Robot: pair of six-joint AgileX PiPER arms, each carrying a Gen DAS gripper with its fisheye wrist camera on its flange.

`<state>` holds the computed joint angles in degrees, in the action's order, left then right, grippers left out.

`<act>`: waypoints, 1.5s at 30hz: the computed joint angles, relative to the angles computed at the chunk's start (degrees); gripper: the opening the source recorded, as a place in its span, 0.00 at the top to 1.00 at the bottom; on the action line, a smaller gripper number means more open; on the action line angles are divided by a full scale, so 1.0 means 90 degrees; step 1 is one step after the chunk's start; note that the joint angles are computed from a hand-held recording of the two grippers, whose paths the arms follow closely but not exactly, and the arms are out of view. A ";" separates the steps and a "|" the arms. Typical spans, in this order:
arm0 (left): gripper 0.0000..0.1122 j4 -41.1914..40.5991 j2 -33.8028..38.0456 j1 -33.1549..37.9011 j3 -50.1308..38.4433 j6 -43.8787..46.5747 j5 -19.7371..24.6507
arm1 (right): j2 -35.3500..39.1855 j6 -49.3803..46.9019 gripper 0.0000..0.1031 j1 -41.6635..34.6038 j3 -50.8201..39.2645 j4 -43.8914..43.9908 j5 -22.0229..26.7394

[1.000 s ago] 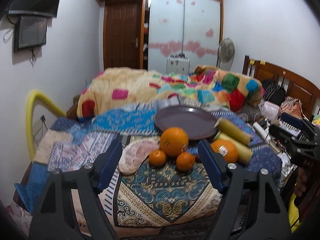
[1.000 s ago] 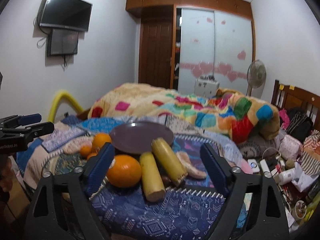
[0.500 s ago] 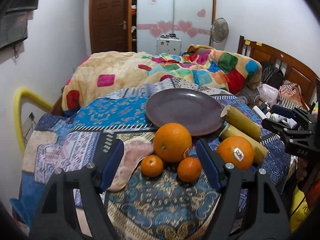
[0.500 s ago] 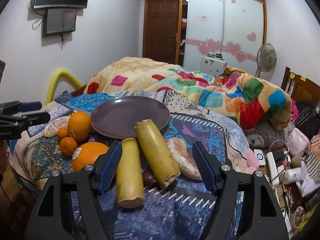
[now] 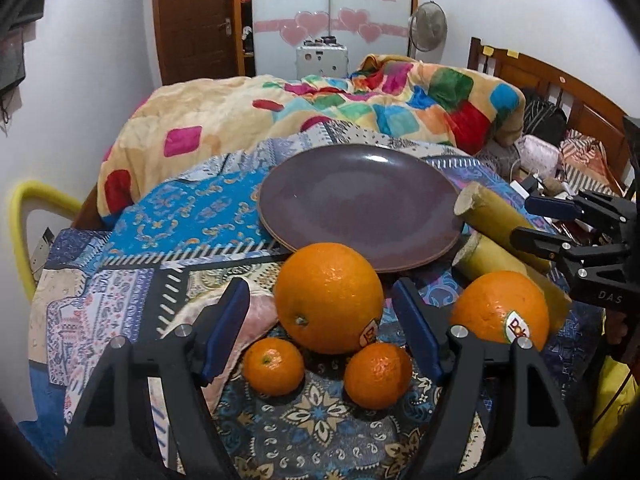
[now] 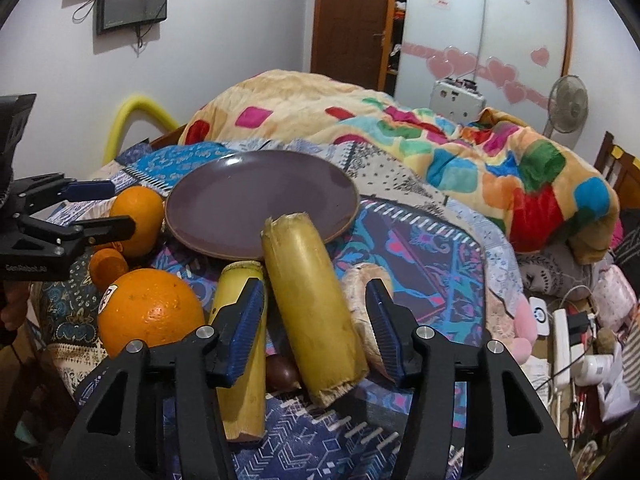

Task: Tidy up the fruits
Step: 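Move the right tool to a yellow cylinder while the left tool approaches the large orange, then carry the yellow cylinder onto the plate while the left tool carries the orange there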

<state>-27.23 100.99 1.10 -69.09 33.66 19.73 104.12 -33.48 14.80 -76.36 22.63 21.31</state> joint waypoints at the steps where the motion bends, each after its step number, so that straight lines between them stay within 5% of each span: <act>1: 0.34 0.0014 0.0045 -0.0004 -0.0028 -0.0010 0.0005 | 0.0039 0.0022 0.54 0.0004 -0.0051 -0.0029 0.0050; 14: 0.45 0.0156 0.0420 -0.0021 -0.0336 -0.0156 0.0169 | 0.0546 -0.0025 0.60 -0.0078 -0.0783 0.0026 0.0796; 22: 0.46 0.0193 0.0389 -0.0031 -0.0327 -0.0193 0.0182 | 0.0512 0.0468 0.61 0.0065 -0.0735 -0.0615 0.0622; 45: 0.46 0.0360 -0.0217 0.0131 -0.0871 -0.0474 0.0385 | -0.0241 -0.0271 0.64 -0.0127 -0.0775 0.0550 0.0316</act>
<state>-24.00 99.03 2.28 -76.93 29.39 23.20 101.95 -35.92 13.66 -83.34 27.58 24.15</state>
